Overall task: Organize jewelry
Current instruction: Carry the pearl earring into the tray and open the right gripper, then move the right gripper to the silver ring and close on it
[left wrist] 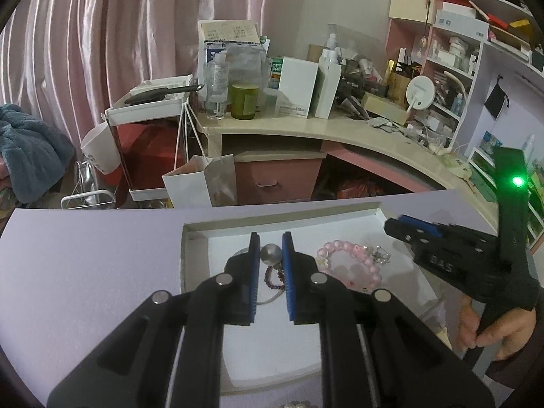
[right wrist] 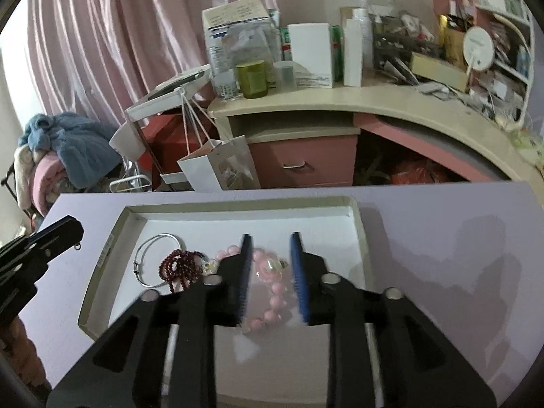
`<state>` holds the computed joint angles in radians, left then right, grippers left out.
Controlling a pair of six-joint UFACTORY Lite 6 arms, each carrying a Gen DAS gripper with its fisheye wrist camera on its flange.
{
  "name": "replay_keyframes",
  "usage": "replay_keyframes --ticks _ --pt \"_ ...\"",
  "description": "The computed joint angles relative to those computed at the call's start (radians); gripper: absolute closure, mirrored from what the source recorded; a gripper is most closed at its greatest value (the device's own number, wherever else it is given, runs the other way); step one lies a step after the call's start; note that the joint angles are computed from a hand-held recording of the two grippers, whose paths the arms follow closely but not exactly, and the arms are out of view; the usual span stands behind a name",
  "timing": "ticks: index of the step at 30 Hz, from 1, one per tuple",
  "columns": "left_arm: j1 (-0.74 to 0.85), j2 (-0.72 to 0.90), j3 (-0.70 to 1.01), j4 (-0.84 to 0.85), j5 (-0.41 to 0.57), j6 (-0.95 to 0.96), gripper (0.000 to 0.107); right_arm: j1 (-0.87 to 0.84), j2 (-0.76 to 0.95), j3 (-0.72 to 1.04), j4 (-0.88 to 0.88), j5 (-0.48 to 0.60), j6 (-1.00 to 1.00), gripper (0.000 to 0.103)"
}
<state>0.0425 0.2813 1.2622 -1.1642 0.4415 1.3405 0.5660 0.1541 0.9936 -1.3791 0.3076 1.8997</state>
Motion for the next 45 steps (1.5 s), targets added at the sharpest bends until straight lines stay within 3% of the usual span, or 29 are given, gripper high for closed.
replay_keyframes --ticks 8,17,19,20,22,37,41,45 --pt "-0.019 0.052 0.021 0.018 -0.017 -0.016 0.094 -0.047 -0.160 -0.187 -0.072 -0.024 0.158 0.074" --pt "-0.076 0.137 0.083 0.064 -0.073 -0.070 0.093 -0.062 -0.217 -0.242 -0.078 -0.034 0.209 0.074" --pt "-0.078 0.143 0.090 0.068 -0.079 -0.078 0.089 -0.046 -0.239 -0.258 -0.074 -0.023 0.212 0.074" --pt "-0.075 0.142 0.090 0.070 -0.076 -0.081 0.079 -0.040 -0.250 -0.267 -0.074 -0.019 0.213 0.074" --pt "-0.064 0.112 0.056 0.026 -0.078 -0.039 0.068 -0.014 -0.276 -0.283 -0.059 0.002 0.205 0.074" --pt "0.181 -0.286 -0.358 -0.145 -0.019 0.204 0.052 0.278 -0.505 -0.464 0.106 0.209 0.176 0.074" --pt "0.261 -0.416 -0.484 -0.146 0.002 0.255 0.045 0.404 -0.520 -0.474 0.126 0.274 0.207 0.074" --pt "0.386 -0.514 -0.581 -0.096 0.082 0.242 0.041 0.545 -0.484 -0.474 0.106 0.302 0.297 0.074"
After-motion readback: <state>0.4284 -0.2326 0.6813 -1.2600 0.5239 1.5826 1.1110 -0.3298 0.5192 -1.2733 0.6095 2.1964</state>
